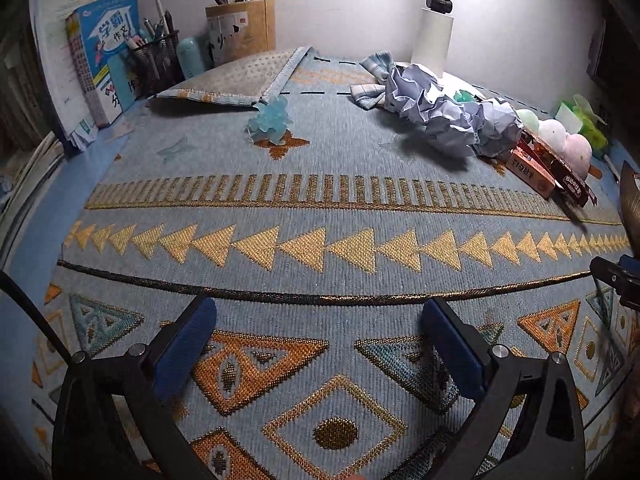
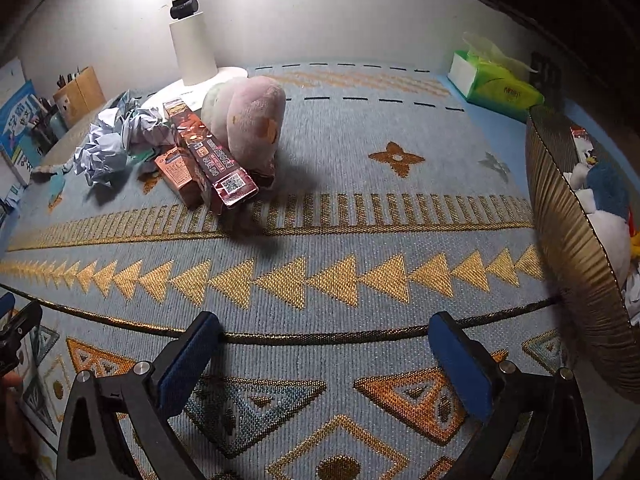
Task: Organize objects
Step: 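Move both open tools back over the rug, then grasp the blue-green crystal toy with the left tool while the right tool grasps the long printed box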
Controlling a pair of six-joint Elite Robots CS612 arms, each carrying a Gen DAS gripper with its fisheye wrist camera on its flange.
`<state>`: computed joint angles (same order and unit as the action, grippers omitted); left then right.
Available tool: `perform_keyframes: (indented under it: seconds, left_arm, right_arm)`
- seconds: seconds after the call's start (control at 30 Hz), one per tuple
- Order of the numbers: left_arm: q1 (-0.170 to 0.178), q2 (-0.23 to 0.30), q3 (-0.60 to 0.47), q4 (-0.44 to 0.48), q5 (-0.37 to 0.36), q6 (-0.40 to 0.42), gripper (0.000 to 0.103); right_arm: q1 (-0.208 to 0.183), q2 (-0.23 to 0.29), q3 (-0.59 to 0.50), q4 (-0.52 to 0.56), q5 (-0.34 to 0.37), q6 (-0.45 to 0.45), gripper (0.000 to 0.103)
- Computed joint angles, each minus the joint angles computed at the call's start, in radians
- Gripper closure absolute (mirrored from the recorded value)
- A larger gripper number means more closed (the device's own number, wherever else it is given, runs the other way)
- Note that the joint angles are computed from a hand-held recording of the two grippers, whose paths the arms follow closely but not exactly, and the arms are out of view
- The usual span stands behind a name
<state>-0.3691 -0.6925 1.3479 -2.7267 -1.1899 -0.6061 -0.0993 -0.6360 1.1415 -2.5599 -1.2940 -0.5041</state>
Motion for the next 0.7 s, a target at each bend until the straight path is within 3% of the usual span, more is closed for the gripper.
perform_keyframes:
  seconds: [0.1, 0.2, 0.3, 0.4, 0.43, 0.5, 0.53, 0.57, 0.67, 0.7]
  left_arm:
    - [0.013, 0.001, -0.020, 0.030, -0.057, 0.043, 0.000]
    - [0.051, 0.012, -0.052, 0.013, -0.148, 0.073, 0.000]
    - [0.088, 0.040, -0.106, -0.023, -0.133, 0.042, 0.003]
    - [0.121, 0.084, -0.188, -0.009, -0.183, 0.065, 0.009]
    - [0.128, 0.100, -0.216, 0.002, -0.200, 0.082, 0.013]
    - [0.128, 0.128, -0.271, 0.056, -0.194, 0.127, 0.031]
    - [0.120, 0.138, -0.287, 0.065, -0.143, 0.157, 0.033]
    - [0.116, 0.147, -0.301, 0.066, -0.122, 0.190, 0.044]
    - [0.118, 0.165, -0.327, 0.051, -0.135, 0.220, 0.056]
    - [0.118, 0.167, -0.332, 0.048, -0.138, 0.223, 0.073]
  right_arm:
    - [-0.001, -0.001, 0.002, -0.004, 0.001, 0.002, 0.000]
    - [-0.001, -0.002, 0.005, -0.005, 0.004, 0.000, 0.000]
    - [0.001, -0.002, 0.002, -0.003, 0.005, 0.000, 0.000]
    - [0.002, -0.002, 0.003, -0.007, 0.005, 0.001, 0.000]
    - [0.002, -0.003, 0.004, -0.008, 0.005, 0.001, 0.000]
    - [0.002, -0.003, 0.004, -0.008, 0.005, 0.000, 0.000]
    - [0.002, -0.002, 0.003, -0.008, 0.006, -0.002, 0.000]
    - [0.002, -0.002, 0.003, -0.007, 0.006, -0.004, 0.000]
    - [0.003, -0.001, 0.000, -0.003, 0.012, -0.013, 0.000]
    - [0.003, -0.001, -0.001, -0.001, 0.016, -0.015, 0.000]
